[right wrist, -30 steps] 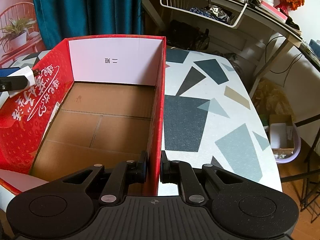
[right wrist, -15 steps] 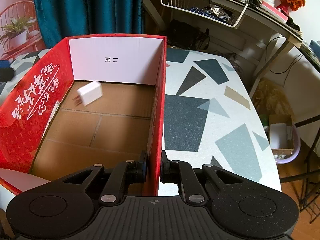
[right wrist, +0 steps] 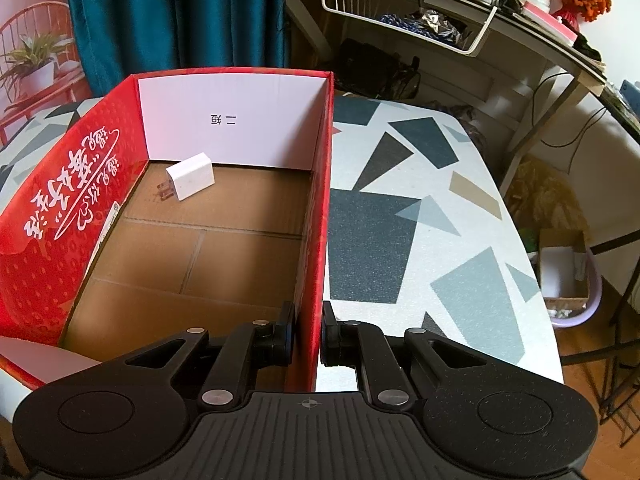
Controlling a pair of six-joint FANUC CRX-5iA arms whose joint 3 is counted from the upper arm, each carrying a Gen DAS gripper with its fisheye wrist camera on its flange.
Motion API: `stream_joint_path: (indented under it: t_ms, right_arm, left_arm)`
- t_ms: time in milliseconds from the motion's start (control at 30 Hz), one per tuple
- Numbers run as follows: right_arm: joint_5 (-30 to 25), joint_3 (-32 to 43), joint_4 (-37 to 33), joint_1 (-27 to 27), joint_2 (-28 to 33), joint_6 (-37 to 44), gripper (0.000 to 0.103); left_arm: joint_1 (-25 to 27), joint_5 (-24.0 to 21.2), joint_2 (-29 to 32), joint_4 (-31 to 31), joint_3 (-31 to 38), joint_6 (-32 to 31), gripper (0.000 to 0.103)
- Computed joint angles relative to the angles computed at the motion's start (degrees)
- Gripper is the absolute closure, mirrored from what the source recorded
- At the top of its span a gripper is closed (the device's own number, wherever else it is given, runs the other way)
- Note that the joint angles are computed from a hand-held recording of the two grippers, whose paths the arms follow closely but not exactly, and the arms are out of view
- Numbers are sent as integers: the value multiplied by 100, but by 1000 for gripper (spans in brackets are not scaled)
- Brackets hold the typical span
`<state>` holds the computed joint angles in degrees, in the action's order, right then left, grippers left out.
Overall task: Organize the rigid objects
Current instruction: 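Lower the left tool onto the gold card in clear case and grasp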
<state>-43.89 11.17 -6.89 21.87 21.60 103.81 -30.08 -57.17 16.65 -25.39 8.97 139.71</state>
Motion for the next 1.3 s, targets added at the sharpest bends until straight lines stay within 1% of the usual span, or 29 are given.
stream_joint_path:
  t_ms: [33, 67, 100, 200, 367, 400, 433, 467, 500, 533, 567, 900, 1000, 1133, 1200, 1300]
  right_arm:
    - [11, -12, 19, 10, -3, -13, 92]
    - [20, -20, 29, 15, -7, -21, 92]
    - [19, -19, 17, 11, -7, -26, 92]
    - [28, -32, 21, 14, -16, -25, 92]
    - [28, -30, 11, 9, -17, -18, 92]
    - [24, -29, 19, 12, -16, -23, 92]
    - [22, -28, 28, 15, -15, -25, 92]
    - [21, -29, 29, 13, -15, -20, 92]
    - [12, -22, 38, 15, -12, -21, 92]
    - [9, -18, 48, 18, -8, -28, 92]
    - [5, -11, 61, 22, -3, -37, 92]
    - [26, -30, 73, 26, -9, -33, 92]
    - [46, -50, 79, 30, -19, -51, 92]
    - [22, -28, 34, 9, -20, 4, 92]
    - [29, -28, 23, 4, -20, 15, 92]
    - [63, -56, 57, 10, -29, 10, 92]
  left_arm:
    - [-27, -220, 116, -16, 109, 70, 12]
    - [-16, -342, 165, -20, 169, 135, 11]
    - [-4, -338, 179, 2, 155, 212, 11]
    - [39, -261, 203, 158, 127, 187, 11]
    - [-75, -545, 376, 90, 296, 171, 11]
    - [-126, -531, 343, -1, 258, 248, 13]
    - [-153, -487, 316, -46, 227, 257, 18]
    - [-172, -435, 289, -112, 202, 279, 29]
    - [-192, -393, 277, -190, 194, 315, 36]
    - [-211, -406, 260, -262, 202, 358, 41]
    - [-202, -458, 283, -273, 241, 388, 41]
    - [-97, -330, 324, -611, 244, 769, 42]
    - [-54, -428, 418, -608, 377, 779, 40]
    - [15, -777, 502, -306, 582, 701, 40]
    - [65, -765, 479, -138, 551, 743, 39]
    - [4, -858, 520, -239, 606, 868, 39]
